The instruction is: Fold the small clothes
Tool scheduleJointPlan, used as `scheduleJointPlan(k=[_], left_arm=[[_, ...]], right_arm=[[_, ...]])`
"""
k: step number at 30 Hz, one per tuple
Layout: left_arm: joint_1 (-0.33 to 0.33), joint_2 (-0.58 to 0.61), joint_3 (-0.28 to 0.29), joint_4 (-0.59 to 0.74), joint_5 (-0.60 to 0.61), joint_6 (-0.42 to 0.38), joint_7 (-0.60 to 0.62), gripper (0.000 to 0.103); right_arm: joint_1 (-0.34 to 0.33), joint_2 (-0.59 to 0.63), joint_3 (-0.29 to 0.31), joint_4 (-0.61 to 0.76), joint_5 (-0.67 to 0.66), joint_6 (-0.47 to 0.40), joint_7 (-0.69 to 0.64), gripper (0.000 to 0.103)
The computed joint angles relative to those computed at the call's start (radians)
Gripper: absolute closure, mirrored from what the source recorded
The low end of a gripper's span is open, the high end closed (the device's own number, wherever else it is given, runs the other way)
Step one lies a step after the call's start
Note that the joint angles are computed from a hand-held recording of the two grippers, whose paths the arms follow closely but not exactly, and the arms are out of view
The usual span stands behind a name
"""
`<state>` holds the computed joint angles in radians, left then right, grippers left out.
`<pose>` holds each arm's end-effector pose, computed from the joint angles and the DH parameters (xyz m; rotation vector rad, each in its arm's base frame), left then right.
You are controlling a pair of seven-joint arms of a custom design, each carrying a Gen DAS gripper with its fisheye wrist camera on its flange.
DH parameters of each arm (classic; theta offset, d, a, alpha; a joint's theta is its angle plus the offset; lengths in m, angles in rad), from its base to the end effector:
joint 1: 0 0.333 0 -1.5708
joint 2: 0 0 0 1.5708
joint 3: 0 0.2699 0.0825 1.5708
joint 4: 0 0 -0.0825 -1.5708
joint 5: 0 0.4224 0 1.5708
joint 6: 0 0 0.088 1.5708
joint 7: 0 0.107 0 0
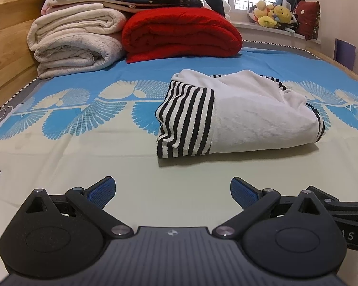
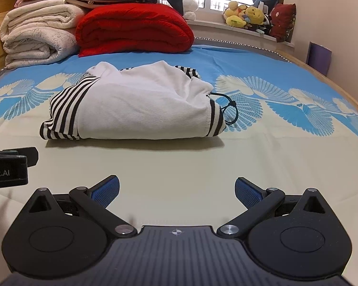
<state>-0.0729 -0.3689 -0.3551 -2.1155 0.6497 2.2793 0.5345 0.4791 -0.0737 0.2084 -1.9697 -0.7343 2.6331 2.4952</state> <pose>0.4957 -0.2294 0.5676 -1.8829 1.4037 -0.5365 0.4704 0.4110 0.5241 -1.8740 1.4037 -0.7175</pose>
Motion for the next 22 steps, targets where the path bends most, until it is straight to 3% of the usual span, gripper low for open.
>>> scheduleJointPlan(k=[22], left_arm=[[0.000,0.000,-0.001,-0.004,0.007,0.014,-0.003,0.001]], right_arm=[[0.002,-0.004,-0.001,-0.011,0.024,0.039,-0.022,0.001]])
